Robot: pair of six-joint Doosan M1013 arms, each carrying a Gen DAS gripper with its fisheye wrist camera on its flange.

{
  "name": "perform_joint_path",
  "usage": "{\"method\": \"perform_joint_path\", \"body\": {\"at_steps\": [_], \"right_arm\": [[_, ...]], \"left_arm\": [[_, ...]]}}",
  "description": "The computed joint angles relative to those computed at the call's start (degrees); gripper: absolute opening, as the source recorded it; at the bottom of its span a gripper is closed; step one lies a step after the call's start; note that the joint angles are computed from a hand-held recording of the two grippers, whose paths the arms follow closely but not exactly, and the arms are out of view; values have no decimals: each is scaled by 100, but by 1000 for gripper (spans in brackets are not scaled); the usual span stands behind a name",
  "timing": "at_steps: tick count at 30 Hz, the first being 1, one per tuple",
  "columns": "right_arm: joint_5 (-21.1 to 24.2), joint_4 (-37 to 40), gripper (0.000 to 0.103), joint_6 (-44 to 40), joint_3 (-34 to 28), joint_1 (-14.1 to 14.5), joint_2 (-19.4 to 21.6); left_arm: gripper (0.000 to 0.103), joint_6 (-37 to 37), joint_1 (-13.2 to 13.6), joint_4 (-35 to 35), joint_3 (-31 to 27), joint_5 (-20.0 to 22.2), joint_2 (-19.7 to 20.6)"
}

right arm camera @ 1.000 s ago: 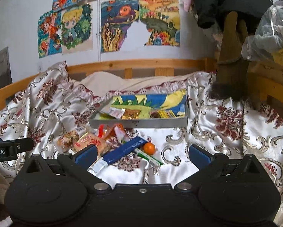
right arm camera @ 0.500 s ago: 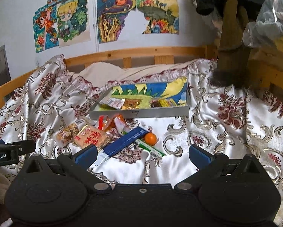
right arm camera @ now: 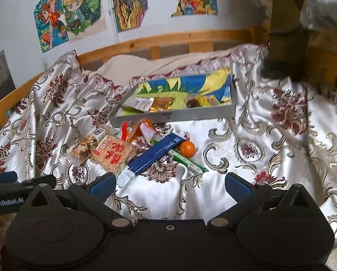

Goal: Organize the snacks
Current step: 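Lower left tool to blue-wrapped bar while right tool approaches green stick snack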

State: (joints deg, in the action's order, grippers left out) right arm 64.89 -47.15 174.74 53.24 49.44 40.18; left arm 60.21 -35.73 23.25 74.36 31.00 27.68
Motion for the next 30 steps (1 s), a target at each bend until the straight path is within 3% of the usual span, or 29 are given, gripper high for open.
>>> {"method": "perform_joint_path", "body": {"at_steps": [5, 9, 19, 22, 25, 29, 30], "right_arm": [[-479, 307, 102, -180, 169, -193, -139], [-1225, 1109, 102, -568, 376, -515, -288], [-1925, 2425, 102, -1169, 597, -1105, -335], [-2295, 2839, 102, -1256, 753, -1234, -371], [-2549, 3310, 102, -1434, 876, -1346, -388], [-2592, 3876, 102, -1844, 876, -1454, -340], [-2600, 4042, 102, -1977, 869, -1484, -322]], "left_arm": [[102, 1251, 112, -1262, -367, 325, 189], [103, 2239, 239, -2428, -756, 616, 400], [103, 4303, 300, -3563, -1711, 1056, 1018], [103, 5130, 346, -4256, -2239, 1522, 1383], [103, 5419, 375, -4718, -2673, 1853, 1705], [103, 5893, 407, -5179, -3275, 2334, 2146], [102, 5976, 414, -5227, -3542, 2638, 2308]]}}
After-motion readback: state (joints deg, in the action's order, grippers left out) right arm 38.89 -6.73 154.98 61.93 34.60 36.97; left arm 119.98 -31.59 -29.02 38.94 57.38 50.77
